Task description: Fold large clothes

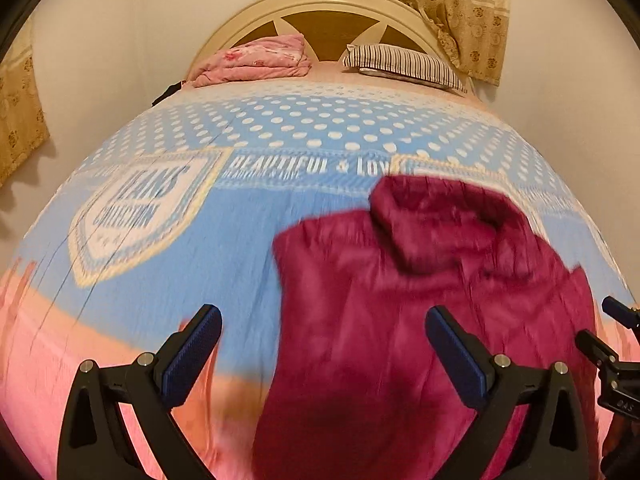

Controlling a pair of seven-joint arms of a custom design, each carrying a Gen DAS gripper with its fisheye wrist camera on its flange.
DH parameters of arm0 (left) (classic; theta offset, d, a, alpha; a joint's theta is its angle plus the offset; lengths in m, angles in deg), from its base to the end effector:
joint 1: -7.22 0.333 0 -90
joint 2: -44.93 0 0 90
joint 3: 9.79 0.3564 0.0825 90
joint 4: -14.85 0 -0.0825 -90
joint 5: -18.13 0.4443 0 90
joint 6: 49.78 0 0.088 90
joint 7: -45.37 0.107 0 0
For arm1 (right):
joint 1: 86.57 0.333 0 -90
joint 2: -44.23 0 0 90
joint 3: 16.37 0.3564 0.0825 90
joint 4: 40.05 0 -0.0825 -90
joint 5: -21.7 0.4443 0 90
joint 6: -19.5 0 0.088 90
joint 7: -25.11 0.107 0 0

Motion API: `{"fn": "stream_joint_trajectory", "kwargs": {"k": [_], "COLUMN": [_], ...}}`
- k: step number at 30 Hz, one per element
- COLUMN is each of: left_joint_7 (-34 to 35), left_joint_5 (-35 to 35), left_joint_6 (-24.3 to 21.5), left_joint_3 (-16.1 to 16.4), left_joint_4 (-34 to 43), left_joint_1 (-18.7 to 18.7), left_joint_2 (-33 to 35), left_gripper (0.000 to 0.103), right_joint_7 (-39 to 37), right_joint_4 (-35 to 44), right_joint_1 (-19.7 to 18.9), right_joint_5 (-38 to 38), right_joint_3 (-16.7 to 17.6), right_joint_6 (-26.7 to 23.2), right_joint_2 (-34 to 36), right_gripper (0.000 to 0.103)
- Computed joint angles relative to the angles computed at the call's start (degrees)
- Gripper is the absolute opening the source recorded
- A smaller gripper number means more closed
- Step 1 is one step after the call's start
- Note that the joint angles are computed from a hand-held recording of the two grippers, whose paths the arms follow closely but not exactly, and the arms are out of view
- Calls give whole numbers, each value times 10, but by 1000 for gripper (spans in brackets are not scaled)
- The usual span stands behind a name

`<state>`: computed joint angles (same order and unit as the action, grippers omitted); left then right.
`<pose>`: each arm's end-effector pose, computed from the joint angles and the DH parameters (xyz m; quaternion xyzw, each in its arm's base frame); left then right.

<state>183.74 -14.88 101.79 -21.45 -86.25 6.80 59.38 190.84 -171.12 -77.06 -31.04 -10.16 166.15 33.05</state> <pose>0.7260 -0.1270 0.5044 -0.4296 0.8226 -0.3367 0.1595 0.5375 0.1656 0.4869 -0.5202 0.7599 -0.3300 0.2075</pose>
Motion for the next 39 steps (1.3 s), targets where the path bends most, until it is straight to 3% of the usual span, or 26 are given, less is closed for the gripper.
{"fn": "stream_joint_trajectory", "kwargs": {"k": [8,11,15,16,17,18,19,20,21,24,32,39], "left_joint_7": [-163,-206,-220,-213,-203,-190,-182,-176,-167,-132,-54,-3], "left_joint_5": [189,237,257,257,258,258,253,246,242,224,143,134], "left_joint_6": [-20,-44,-66,-62,-62,-87,-116,-121,-103,-58,-46,16], "left_joint_3": [31,39,27,21,16,10,4,0,-2,-12,-36,-25], "left_joint_4": [167,239,297,299,300,310,323,317,302,251,167,90], "left_joint_1": [-94,-115,-116,-114,-111,-108,-104,-100,-97,-82,-38,-45], "left_joint_2": [140,194,235,238,240,244,251,246,238,207,153,127], "left_gripper": [102,102,101,86,55,36,14,14,13,10,8,8], "right_joint_7": [-124,-171,-226,-245,-266,-285,-311,-347,-359,-330,-254,-244], "right_joint_4": [88,116,151,160,169,179,186,189,188,169,108,80], "right_joint_1": [-31,-34,-40,-41,-44,-44,-45,-50,-49,-33,-34,-38], "right_joint_5": [74,117,152,168,183,197,221,258,272,215,122,109], "right_joint_3": [-52,-65,-79,-81,-83,-83,-82,-78,-78,-90,-86,-76], "right_joint_6": [20,25,36,37,37,31,26,25,25,30,55,47], "right_joint_2": [86,118,155,164,174,182,188,193,193,176,124,117], "right_gripper": [87,87,87,84,72,63,40,20,18,15,11,10]}}
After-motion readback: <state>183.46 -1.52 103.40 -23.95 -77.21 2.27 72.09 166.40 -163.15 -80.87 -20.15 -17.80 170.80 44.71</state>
